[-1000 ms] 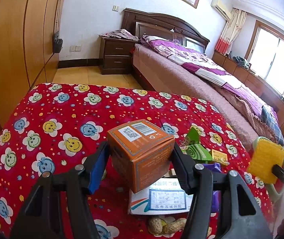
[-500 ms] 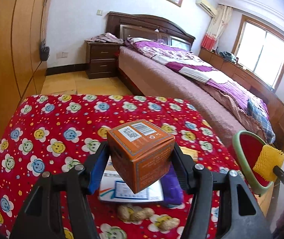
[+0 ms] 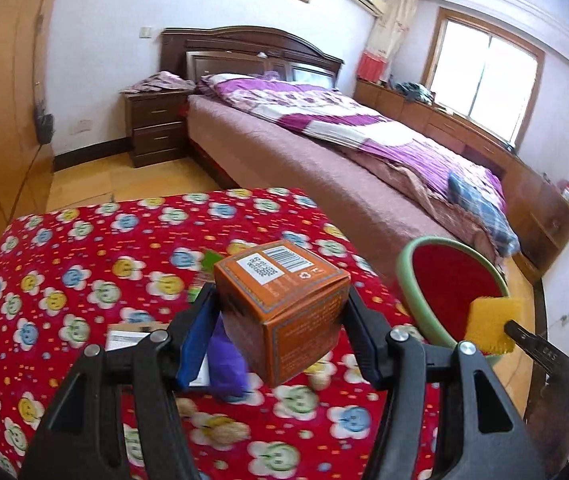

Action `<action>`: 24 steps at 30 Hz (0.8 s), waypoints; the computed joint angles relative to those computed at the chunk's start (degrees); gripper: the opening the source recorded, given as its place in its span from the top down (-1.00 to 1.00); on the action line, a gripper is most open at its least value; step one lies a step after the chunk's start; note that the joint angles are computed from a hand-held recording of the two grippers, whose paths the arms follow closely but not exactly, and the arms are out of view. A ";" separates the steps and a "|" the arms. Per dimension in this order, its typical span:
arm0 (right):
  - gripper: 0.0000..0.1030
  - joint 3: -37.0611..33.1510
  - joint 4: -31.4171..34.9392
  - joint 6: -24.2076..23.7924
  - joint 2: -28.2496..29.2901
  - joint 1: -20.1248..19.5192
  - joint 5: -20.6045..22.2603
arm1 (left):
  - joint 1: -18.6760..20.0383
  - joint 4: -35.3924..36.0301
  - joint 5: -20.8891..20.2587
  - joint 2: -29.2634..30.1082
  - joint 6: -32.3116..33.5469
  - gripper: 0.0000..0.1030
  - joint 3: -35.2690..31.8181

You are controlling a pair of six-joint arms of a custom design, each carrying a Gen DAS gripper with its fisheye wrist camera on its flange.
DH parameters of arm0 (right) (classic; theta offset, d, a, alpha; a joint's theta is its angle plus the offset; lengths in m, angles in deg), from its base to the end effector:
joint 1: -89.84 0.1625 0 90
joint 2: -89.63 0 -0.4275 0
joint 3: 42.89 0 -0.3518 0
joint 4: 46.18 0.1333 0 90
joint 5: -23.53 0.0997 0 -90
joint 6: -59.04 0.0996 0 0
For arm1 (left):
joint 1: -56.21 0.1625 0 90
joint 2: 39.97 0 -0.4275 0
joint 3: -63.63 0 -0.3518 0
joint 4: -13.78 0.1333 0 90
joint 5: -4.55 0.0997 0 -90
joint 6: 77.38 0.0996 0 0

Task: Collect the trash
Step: 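Carry the orange box and yellow net over the red bucket and open both tools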

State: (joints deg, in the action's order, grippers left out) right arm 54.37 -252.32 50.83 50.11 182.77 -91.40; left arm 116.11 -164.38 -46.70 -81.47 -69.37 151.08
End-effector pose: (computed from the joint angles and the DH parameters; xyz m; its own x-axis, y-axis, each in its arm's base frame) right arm 0.1243 -0.6412 0.1746 -0.9107 0.2343 0.3402 -0.1585 0.5625 -0.8115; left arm -0.1772 -0.6958 0.2024 -0.8252 0.1163 -0.5527 0.4912 0.6308 -0.6007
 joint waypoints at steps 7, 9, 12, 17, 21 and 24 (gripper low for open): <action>0.47 2.61 -1.74 0.63 -2.17 -1.94 3.30 | -1.81 4.26 -2.16 3.32 -0.21 -0.21 -2.60; 0.45 3.22 -2.83 -0.36 -2.63 -2.10 3.49 | -2.04 5.98 -3.59 4.34 -0.46 -0.21 -3.78; 0.37 4.24 -4.23 -1.78 -3.20 -2.15 3.27 | -2.47 8.56 -5.10 6.26 -0.57 -0.21 -5.77; 0.23 5.64 -5.77 -3.89 -4.06 -2.58 3.01 | -3.22 11.49 -6.68 9.46 0.60 -0.21 -8.77; 0.21 6.88 -5.61 -3.29 -5.07 -3.27 3.97 | -3.72 14.49 -7.40 12.28 1.42 -0.21 -11.98; 0.20 7.70 -5.29 -2.68 -5.90 -3.98 4.95 | -4.10 16.82 -7.88 14.44 1.72 -0.21 -14.79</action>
State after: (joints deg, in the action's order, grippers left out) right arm 62.07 -257.61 48.14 44.21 178.80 -86.45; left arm 112.01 -147.56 -54.58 -67.03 -67.65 136.29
